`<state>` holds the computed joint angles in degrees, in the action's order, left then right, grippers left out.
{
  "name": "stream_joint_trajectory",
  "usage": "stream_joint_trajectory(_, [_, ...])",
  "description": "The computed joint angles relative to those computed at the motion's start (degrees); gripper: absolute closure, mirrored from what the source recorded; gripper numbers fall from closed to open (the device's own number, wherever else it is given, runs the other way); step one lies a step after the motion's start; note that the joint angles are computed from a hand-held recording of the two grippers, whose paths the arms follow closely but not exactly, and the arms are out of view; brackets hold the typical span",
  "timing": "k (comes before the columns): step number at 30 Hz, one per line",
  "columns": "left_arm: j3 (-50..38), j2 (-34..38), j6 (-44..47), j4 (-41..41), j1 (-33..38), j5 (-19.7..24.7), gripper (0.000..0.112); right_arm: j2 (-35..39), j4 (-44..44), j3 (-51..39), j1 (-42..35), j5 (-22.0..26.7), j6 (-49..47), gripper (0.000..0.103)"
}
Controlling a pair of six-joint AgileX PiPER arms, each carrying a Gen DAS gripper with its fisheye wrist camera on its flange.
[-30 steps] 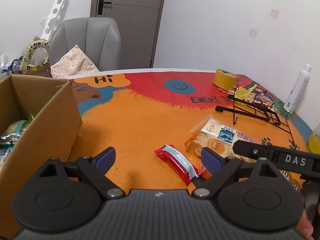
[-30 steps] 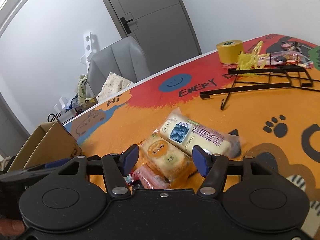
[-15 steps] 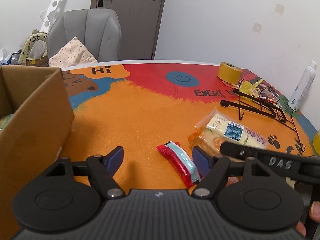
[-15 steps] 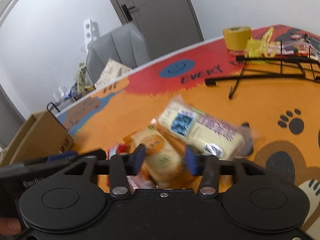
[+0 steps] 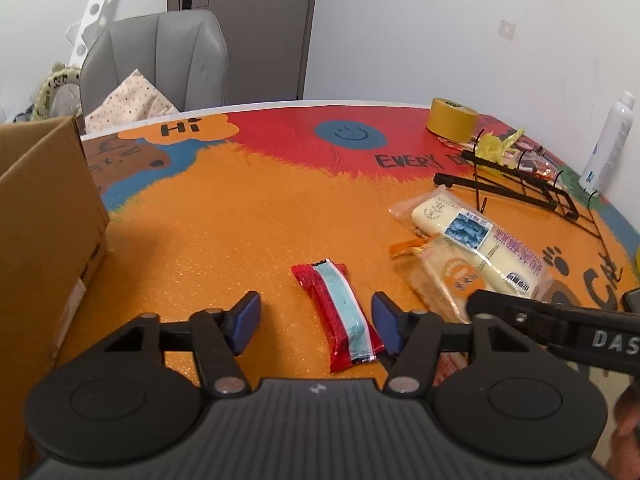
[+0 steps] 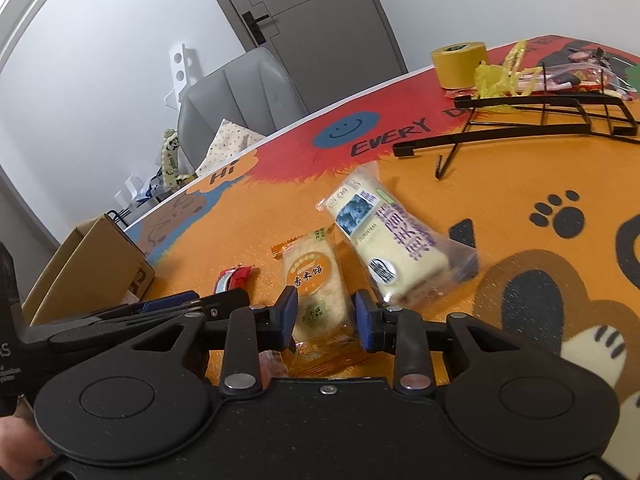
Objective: Organize snacks
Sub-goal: 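Grasp the red-wrapped bar with the left tool while the right tool grasps the orange-labelled cake pack, then lift both snacks and carry them toward the cardboard box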
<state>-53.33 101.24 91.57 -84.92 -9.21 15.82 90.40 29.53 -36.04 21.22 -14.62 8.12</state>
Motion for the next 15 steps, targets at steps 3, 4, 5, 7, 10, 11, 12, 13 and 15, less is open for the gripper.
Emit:
stream_joint_trajectory(3, [0.26,-0.18,0.94,-0.64,-0.23,-0.05,0.062,-0.90,2.08,0.86,0.29,-0.01,-1.82,0.074])
stream_joint_trajectory(4, [0.40,-0.29,1.20,-0.61,-0.49,-0.45,0.067,-1.20,2.81,1.09,0.37,0.03,-2.39,0.074])
stream_joint_trajectory(5, [0.69,-0.44,2.57,-1.53,-0.79,-0.99,0.069,-1.60,4.33,1.43,0.59,-0.01,-3.74,0.074])
stream_joint_trajectory(7, [1.34,-0.80,4.88,-3.08,-0.88,-1.35,0.079,-2.31,7.00,2.10,0.98,-0.20,-6.06,0.074])
stream_joint_trajectory(10, [1.84,-1.20,5.33,-2.93,-0.42,-0.84,0.090,-3.31,12.45,2.91,1.95,-0.49,-10.89,0.074])
stream_joint_trajectory(11, [2.06,-1.40,5.41,-2.86,-0.33,-0.66,0.090,-3.73,15.34,3.13,2.47,-0.53,-13.59,0.074])
stream_joint_trajectory(12, [2.34,-1.61,5.41,-2.58,-0.08,-0.24,0.090,-4.10,18.04,3.32,2.99,-0.60,-16.05,0.074])
stream_joint_trajectory(13, [2.53,-1.75,5.53,-2.43,0.05,-0.06,0.090,-4.55,21.09,3.53,3.58,-0.67,-18.79,0.074])
stream_joint_trajectory(15, [3.25,-2.31,5.93,-2.44,0.31,0.28,0.090,-5.33,26.43,3.84,4.63,-0.83,-23.49,0.074])
